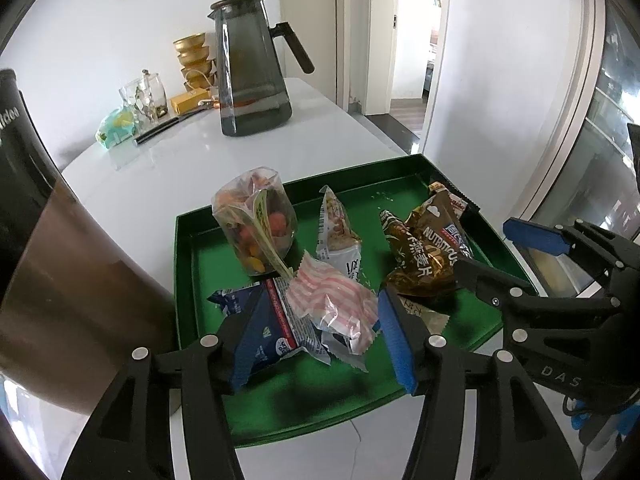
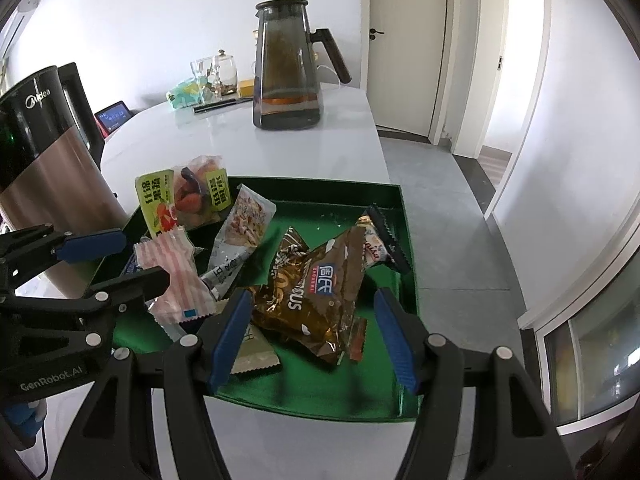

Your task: Organize snacks

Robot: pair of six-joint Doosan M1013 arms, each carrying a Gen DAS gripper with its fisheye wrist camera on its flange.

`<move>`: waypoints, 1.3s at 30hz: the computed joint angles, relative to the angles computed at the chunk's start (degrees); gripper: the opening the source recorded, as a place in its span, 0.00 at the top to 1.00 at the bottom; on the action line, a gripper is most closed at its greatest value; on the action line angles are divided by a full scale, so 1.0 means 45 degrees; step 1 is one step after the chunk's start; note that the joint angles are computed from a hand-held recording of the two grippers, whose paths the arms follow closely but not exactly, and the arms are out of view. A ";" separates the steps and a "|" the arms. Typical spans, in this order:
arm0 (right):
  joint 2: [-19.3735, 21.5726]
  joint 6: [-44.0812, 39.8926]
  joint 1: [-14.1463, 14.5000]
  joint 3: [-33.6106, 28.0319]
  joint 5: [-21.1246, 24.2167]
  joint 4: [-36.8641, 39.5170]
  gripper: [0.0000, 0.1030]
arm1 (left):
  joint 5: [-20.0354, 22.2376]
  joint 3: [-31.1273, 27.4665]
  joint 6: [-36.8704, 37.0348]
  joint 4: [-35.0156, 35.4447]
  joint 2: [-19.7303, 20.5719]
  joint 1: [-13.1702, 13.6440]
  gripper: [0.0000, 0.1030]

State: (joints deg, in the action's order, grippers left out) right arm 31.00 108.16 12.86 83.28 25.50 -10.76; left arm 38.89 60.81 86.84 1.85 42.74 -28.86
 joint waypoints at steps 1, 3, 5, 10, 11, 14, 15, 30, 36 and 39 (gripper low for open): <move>-0.0032 0.0140 0.0009 0.0029 -0.0029 -0.0100 0.00 | -0.0020 0.0075 0.0177 -0.0199 -0.0064 0.0013 0.51; -0.0145 0.0371 0.0026 0.0130 -0.0086 -0.0260 0.00 | -0.0006 0.0132 0.0289 -0.0346 -0.0130 0.0023 0.50; -0.0282 0.0596 0.0055 0.0241 -0.0126 -0.0418 0.00 | -0.0147 0.0346 0.0341 -0.0363 -0.0293 0.0023 0.50; -0.0690 0.1314 0.0204 0.0592 -0.0268 -0.1059 0.00 | -0.0478 0.1011 0.0221 -0.0189 -0.0789 0.0039 0.50; -0.0789 0.1454 0.0245 0.0677 -0.0295 -0.1170 0.00 | -0.0585 0.1230 0.0200 -0.0169 -0.0944 0.0049 0.50; -0.1057 0.1734 0.0376 0.0923 -0.0355 -0.1353 0.00 | -0.0790 0.1733 0.0137 -0.0151 -0.1302 0.0081 0.50; -0.1140 0.1791 0.0429 0.0996 -0.0367 -0.1404 0.00 | -0.0841 0.1870 0.0064 -0.0111 -0.1401 0.0092 0.50; -0.2383 0.3212 0.1667 0.1976 -0.0190 -0.3035 0.00 | -0.2600 0.4969 -0.2574 0.2717 -0.3635 0.0264 0.37; -0.2834 0.4995 0.2425 0.2288 0.0255 -0.4502 0.00 | -0.3813 0.6283 -0.2147 0.2372 -0.4662 0.0592 0.30; -0.2997 0.5700 0.2871 0.2374 0.0665 -0.4977 0.00 | -0.4049 0.6724 -0.2494 0.2852 -0.5041 0.0691 0.29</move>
State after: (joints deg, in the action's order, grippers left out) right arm 17.51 133.81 25.79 93.97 28.49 -33.15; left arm 20.67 91.07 75.62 14.69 20.06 -25.75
